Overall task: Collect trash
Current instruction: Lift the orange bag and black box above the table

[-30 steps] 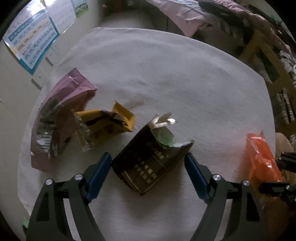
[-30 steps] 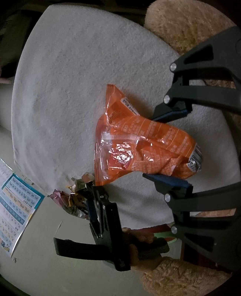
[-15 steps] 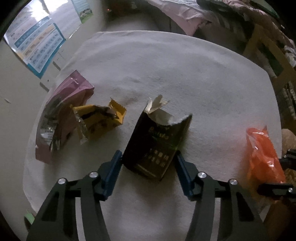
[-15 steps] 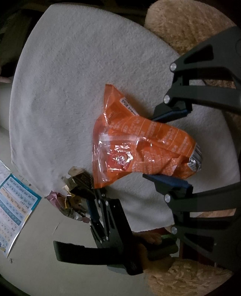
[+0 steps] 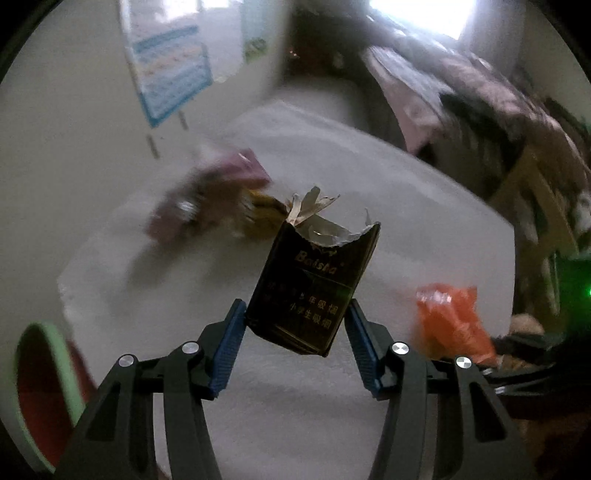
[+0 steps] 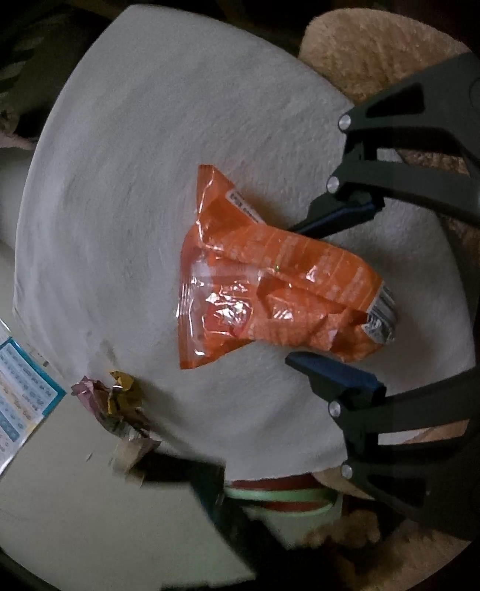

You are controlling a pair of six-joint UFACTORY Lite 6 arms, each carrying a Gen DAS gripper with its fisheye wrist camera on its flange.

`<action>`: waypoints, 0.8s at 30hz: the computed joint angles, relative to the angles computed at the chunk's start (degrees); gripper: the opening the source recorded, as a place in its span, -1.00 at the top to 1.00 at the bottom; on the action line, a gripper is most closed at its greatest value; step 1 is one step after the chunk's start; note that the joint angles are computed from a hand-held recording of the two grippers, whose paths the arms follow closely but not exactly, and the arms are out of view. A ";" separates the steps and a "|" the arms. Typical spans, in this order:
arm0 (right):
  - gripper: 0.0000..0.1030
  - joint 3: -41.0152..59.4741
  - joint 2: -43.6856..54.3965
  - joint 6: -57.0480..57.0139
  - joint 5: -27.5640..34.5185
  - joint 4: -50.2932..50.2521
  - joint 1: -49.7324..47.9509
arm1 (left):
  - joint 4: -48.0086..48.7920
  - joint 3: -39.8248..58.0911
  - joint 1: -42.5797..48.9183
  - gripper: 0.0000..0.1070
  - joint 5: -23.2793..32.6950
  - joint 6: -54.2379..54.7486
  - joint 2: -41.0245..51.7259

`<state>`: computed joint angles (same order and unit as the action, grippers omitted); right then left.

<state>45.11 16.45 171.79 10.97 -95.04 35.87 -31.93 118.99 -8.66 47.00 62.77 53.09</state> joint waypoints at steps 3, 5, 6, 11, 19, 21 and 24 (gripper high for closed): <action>-0.16 1.97 1.02 -13.32 0.53 12.90 0.39 | -2.67 -2.94 1.66 0.03 -0.69 -0.33 -4.13; -0.16 3.51 1.73 -22.71 1.34 22.25 0.75 | -4.20 -6.92 2.27 0.03 -3.55 1.59 -7.86; -0.16 4.22 2.02 -26.66 1.74 26.10 0.77 | -5.39 -9.44 2.62 0.03 -5.46 3.33 -10.01; -0.23 6.87 2.71 -39.71 4.84 39.30 1.73 | -8.32 -11.09 4.69 0.03 -7.54 6.01 -13.22; -0.25 9.87 2.82 -50.76 9.91 50.30 3.32 | -9.70 -7.15 7.77 0.03 -5.72 5.65 -11.41; -0.25 10.61 3.09 -52.05 10.71 51.69 3.64 | -9.68 -5.84 8.52 0.03 -4.96 5.53 -10.54; 0.04 11.31 3.26 -53.04 11.63 52.66 4.11 | -9.93 -4.89 9.20 0.03 -4.58 5.27 -9.81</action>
<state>56.42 19.71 118.76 22.60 -42.39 39.98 -41.85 114.11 0.54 42.42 68.04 43.28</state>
